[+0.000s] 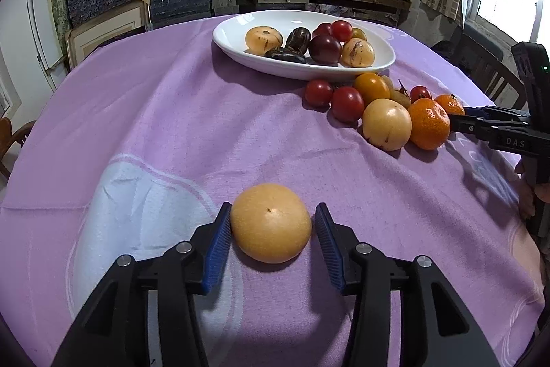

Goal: Organize fruits

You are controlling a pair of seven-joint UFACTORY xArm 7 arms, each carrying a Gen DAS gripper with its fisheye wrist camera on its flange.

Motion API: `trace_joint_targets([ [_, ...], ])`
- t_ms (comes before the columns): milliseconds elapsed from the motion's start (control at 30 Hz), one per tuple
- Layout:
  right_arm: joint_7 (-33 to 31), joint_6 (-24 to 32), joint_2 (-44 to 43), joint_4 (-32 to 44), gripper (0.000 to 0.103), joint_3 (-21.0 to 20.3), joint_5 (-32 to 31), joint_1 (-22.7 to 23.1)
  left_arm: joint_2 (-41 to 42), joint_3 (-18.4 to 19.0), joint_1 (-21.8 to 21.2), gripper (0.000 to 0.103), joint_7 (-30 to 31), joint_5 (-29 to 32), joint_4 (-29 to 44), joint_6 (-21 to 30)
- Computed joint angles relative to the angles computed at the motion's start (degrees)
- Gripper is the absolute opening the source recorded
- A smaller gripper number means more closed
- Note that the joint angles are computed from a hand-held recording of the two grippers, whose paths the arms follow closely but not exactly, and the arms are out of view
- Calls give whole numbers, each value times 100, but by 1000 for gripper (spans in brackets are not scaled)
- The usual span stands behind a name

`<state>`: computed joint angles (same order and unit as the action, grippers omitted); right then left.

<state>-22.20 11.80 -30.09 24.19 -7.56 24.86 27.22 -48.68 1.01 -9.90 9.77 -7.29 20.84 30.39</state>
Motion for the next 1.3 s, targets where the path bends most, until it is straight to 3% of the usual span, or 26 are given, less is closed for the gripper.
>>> trace_joint_targets([
  [33,38,-75,-40,-43,45,48,-15,-39,-21,42,-10,44,-4,-34,-9,-9],
  [133,156,-338,-224,-228,45,138,-125,-59,-121,169,-78,44,49,-153,-57,-61],
  [333,283,-333,-348,-287,45,-79,-232,67,-356,96,-152,44,115,-133,-186,-259],
  [500,404,-410,-409,-327,45,-58,-360,51,188,118,-242,44,181,-115,188,-437],
  [700,304,-281,-271,194,45,-396,-309,337,1434,135,-285,44,321,-165,1454,-842],
  [900,57,-114,983,1581,45,-301,-24,364,3279,-8,-196,44,213,-323,3244,-752],
  [1167,-55,-230,2443,2862,45,341,143,-185,5306,-368,155,45,-400,-138,5328,-123],
  [1200,-112,-232,2557,2981,46,392,222,-241,5452,-393,170,51,-502,-56,5472,-75],
  [1233,-193,-182,2670,3110,46,432,345,-295,5539,-406,180,66,-616,30,5557,-92],
  [1300,-440,-175,2764,3213,47,532,621,-399,5557,-428,221,81,-775,55,5555,-274],
])
